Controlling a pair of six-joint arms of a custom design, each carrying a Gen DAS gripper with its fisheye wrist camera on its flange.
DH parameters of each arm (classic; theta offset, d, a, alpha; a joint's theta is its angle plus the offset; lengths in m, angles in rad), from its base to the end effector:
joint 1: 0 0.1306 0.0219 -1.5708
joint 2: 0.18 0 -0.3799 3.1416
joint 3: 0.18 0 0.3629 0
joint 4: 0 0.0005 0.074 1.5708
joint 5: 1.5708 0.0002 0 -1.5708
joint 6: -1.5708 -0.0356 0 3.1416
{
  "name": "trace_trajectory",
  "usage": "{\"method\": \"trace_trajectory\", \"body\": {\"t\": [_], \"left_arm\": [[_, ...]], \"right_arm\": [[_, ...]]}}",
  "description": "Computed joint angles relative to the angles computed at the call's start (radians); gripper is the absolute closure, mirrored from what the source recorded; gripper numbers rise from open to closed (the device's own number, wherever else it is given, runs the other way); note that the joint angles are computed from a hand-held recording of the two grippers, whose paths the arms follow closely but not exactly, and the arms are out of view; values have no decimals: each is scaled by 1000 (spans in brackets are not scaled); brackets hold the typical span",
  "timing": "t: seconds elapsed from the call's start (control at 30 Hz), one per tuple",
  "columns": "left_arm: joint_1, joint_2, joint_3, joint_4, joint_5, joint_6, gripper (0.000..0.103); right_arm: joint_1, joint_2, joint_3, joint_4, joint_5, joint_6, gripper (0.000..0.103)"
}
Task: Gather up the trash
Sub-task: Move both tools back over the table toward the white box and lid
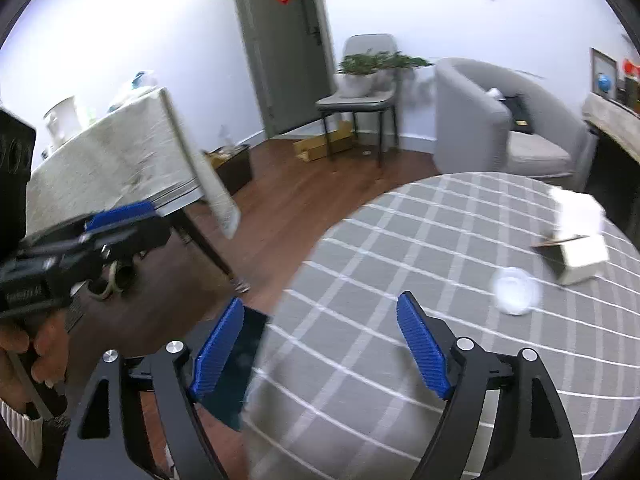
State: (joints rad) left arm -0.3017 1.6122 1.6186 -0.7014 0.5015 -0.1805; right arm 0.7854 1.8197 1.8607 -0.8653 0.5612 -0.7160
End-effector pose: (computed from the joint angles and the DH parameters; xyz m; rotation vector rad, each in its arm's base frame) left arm 0.5189 -0.1799 0.4360 0.7897 2.0952 -0.6314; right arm 0.4472 0.4197 0.4144 0.1742 2.2376 0.1258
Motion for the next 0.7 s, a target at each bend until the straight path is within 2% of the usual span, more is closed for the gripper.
{"method": "trace_trajectory", "body": {"t": [0.17, 0.27, 0.4, 0.7], "left_arm": [[-60, 2, -2, 7, -5, -14, 27], [-81, 9, 4, 9, 2, -29, 22], [-118, 32, 26, 3, -2, -43, 20], [-168, 115, 112, -66, 29, -81, 18]], "right_arm": [[-20, -90, -117, -1, 54, -58, 20], [-31, -130, -170, -7, 73, -82, 19], [-48, -162, -207, -30, 97, -93, 15], [-93, -207, -256, -27, 96, -79, 12]]}}
